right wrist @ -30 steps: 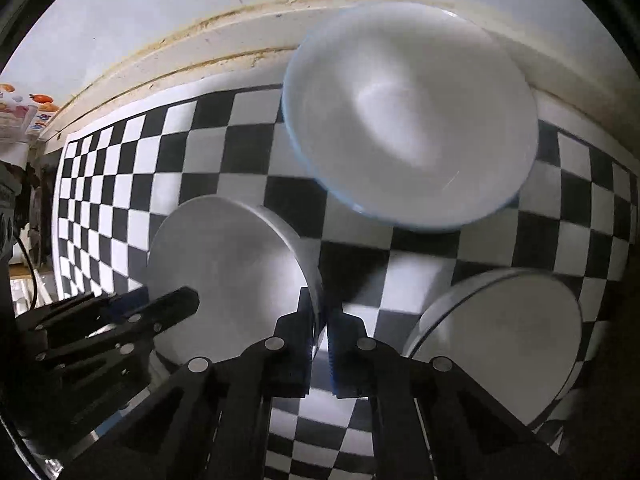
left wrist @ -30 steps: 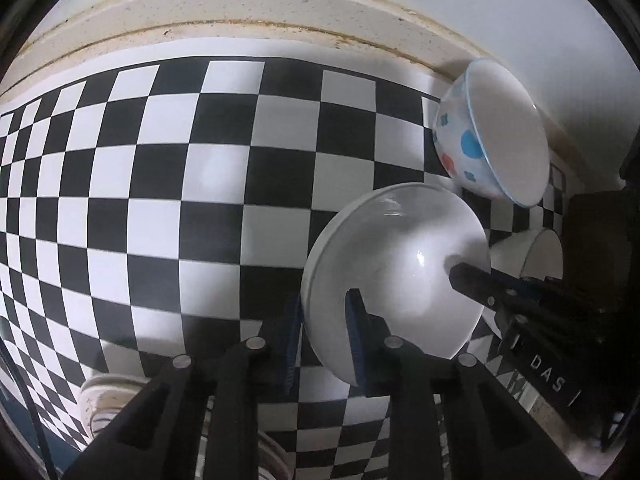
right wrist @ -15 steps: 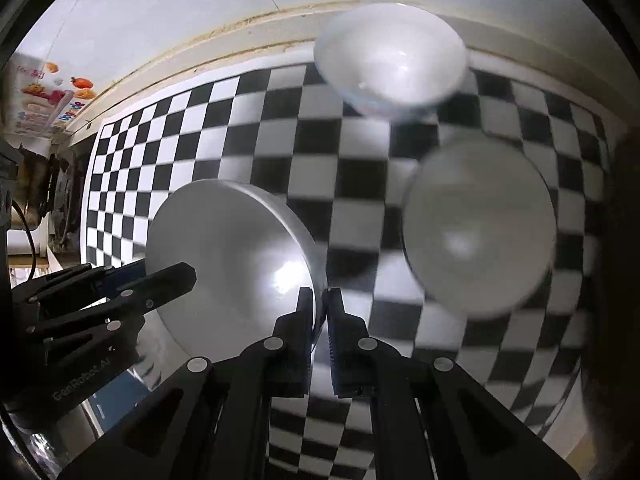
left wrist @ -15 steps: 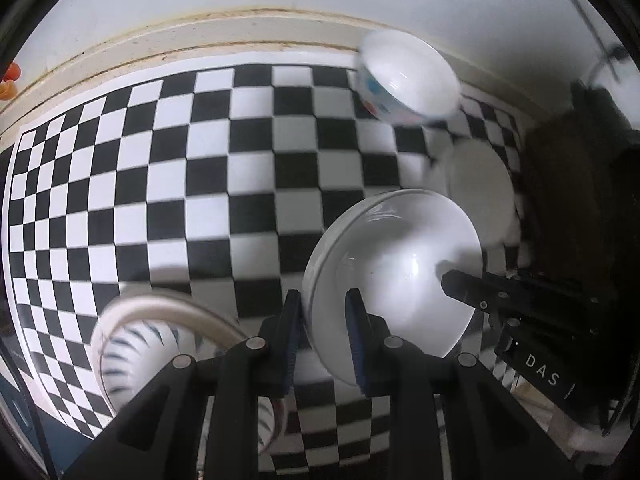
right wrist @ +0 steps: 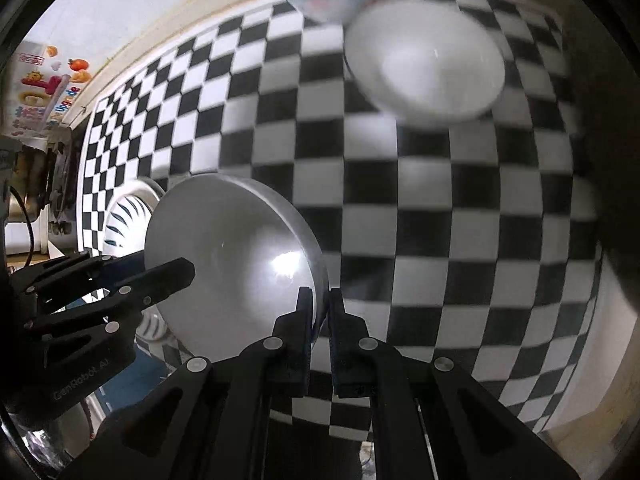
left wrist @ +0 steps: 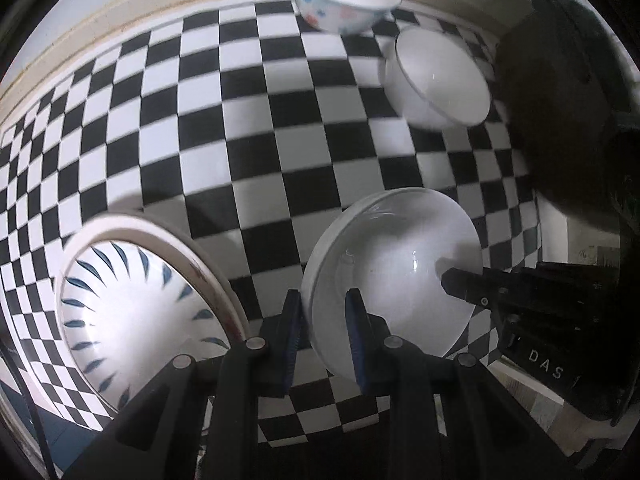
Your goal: Organize plates and bowls
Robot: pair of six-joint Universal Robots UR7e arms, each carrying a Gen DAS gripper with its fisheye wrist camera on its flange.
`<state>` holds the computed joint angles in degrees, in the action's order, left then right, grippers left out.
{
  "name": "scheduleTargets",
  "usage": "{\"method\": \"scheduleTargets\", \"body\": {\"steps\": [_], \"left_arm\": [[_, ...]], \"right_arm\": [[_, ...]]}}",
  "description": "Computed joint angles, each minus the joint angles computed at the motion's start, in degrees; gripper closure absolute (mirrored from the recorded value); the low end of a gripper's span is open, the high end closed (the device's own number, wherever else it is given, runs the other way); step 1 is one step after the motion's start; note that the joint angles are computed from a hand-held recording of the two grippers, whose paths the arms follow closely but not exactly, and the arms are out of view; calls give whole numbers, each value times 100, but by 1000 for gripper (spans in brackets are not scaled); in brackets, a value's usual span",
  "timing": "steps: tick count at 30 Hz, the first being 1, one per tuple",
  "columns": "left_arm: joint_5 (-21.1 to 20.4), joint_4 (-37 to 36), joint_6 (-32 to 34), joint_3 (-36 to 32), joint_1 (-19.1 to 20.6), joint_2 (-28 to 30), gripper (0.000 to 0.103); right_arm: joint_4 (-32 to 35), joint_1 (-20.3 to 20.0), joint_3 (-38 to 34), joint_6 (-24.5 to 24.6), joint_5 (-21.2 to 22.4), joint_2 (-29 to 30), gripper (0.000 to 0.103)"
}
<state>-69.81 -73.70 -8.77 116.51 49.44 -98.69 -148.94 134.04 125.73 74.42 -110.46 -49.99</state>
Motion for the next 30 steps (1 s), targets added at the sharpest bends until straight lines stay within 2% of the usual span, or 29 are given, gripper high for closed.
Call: {"method": "scheduleTargets", "body": {"steps": [10,20,28,30], "left_arm": [[-16,-1,-131,391,-10,-153,83],[84,-196,-394,827,-26,-176,82],[249,-136,-617,859,-257,-287,81],[220,-64,-712,793,-321,-374,80]], "right_arm": [[-562,-37,292,85,255,252,94],[-565,-173,193,-44,360,520,93],[-373,-198,89,-330,350,456,86],[-62,-116,61,-254,194,255,78]]}}
